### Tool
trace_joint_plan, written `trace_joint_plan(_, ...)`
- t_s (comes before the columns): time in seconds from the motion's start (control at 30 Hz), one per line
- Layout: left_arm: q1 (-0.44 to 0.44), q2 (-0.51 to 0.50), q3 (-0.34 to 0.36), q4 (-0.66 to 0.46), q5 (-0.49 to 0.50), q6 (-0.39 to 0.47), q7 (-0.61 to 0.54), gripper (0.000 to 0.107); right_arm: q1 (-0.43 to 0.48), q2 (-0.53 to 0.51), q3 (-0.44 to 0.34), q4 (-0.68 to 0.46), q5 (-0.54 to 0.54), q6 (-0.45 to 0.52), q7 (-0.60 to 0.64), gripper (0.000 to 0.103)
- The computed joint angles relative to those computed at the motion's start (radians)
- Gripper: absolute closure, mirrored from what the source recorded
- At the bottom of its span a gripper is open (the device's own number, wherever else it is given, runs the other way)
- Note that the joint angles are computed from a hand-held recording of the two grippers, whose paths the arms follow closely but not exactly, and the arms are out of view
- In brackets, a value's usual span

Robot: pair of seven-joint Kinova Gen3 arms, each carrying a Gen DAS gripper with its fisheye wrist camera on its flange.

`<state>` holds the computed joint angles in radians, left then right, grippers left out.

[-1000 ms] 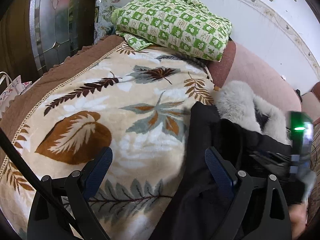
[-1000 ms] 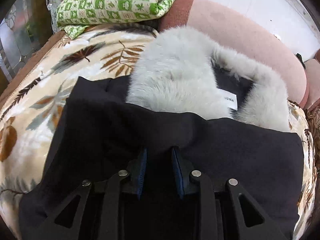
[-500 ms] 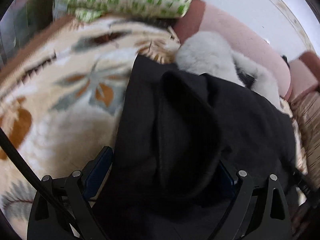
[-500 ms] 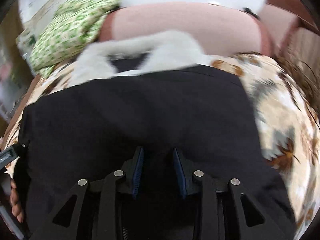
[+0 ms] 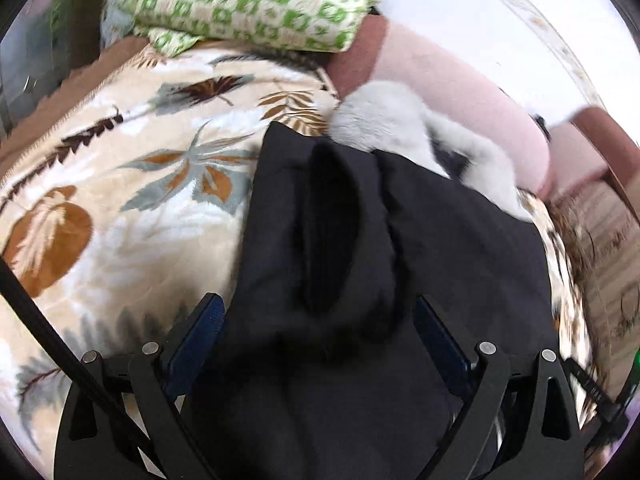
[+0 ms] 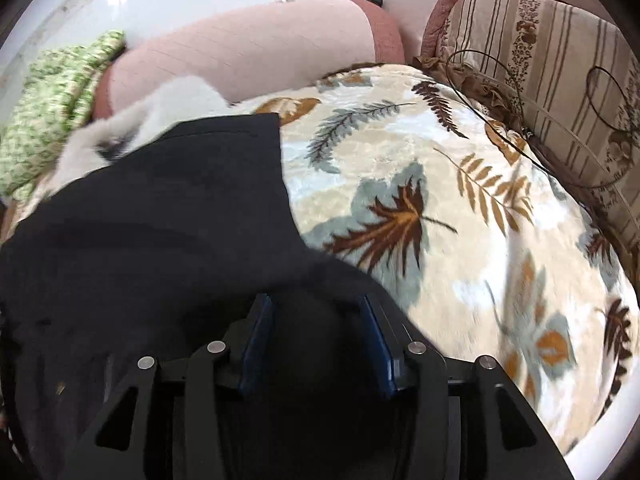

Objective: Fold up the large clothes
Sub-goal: 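Release the coat and pull both grippers back over the folded coat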

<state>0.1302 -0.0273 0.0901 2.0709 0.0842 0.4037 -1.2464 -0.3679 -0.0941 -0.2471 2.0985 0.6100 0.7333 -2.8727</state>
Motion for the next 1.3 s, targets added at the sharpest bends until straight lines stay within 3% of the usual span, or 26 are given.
trace_joint_plan(0.13,-0.092,-0.047,0.166,0.031,-0.15,0.05,0.157,0.012,-0.048,-0.043,-0.041,0.043,-0.041,-0.069,-0.01,0.052)
trace_joint_plan(0.23,-0.16,-0.053,0.305,0.078,-0.27,0.076,0.279,0.012,-0.156,-0.007,-0.024,0.068,-0.011,-0.121,-0.097,0.052)
trace_joint_plan(0.3,-0.204,-0.063,0.397,0.115,-0.352,0.098,0.359,0.014,-0.165,0.037,-0.092,0.067,0.038,-0.09,-0.179,0.048)
trace_joint_plan(0.4,-0.246,-0.142,0.536,0.189,-0.474,0.116,0.47,0.014,-0.188,0.058,-0.216,0.069,0.156,0.032,-0.301,0.047)
trace_joint_plan(0.47,-0.26,-0.192,0.611,0.213,-0.528,0.146,0.552,0.014,-0.256,0.052,-0.222,0.084,0.18,0.079,-0.371,0.044)
trace_joint_plan(0.53,-0.217,-0.22,0.614,0.225,-0.559,0.175,0.633,0.014,-0.301,0.021,-0.227,0.114,0.174,0.098,-0.41,0.042)
trace_joint_plan(0.67,-0.033,-0.297,0.513,0.249,-0.555,0.238,0.714,0.014,-0.389,-0.015,-0.277,0.165,0.167,0.165,-0.492,0.035)
trace_joint_plan(0.77,0.07,-0.326,0.521,0.244,-0.622,0.323,0.835,0.014,-0.459,-0.013,-0.327,0.169,0.156,0.25,-0.54,0.032)
trace_joint_plan(0.87,0.172,-0.356,0.492,0.235,-0.632,0.379,0.884,0.014,-0.522,-0.035,-0.36,0.179,0.167,0.295,-0.6,0.03)
trace_joint_plan(1.07,0.143,-0.417,0.515,0.213,-0.549,0.402,0.808,0.014,-0.531,-0.09,-0.387,0.177,0.159,0.347,-0.642,0.03)
trace_joint_plan(1.3,0.046,-0.465,0.596,0.189,-0.492,0.417,0.744,0.014,-0.497,-0.137,-0.406,0.178,0.156,0.416,-0.64,0.03)
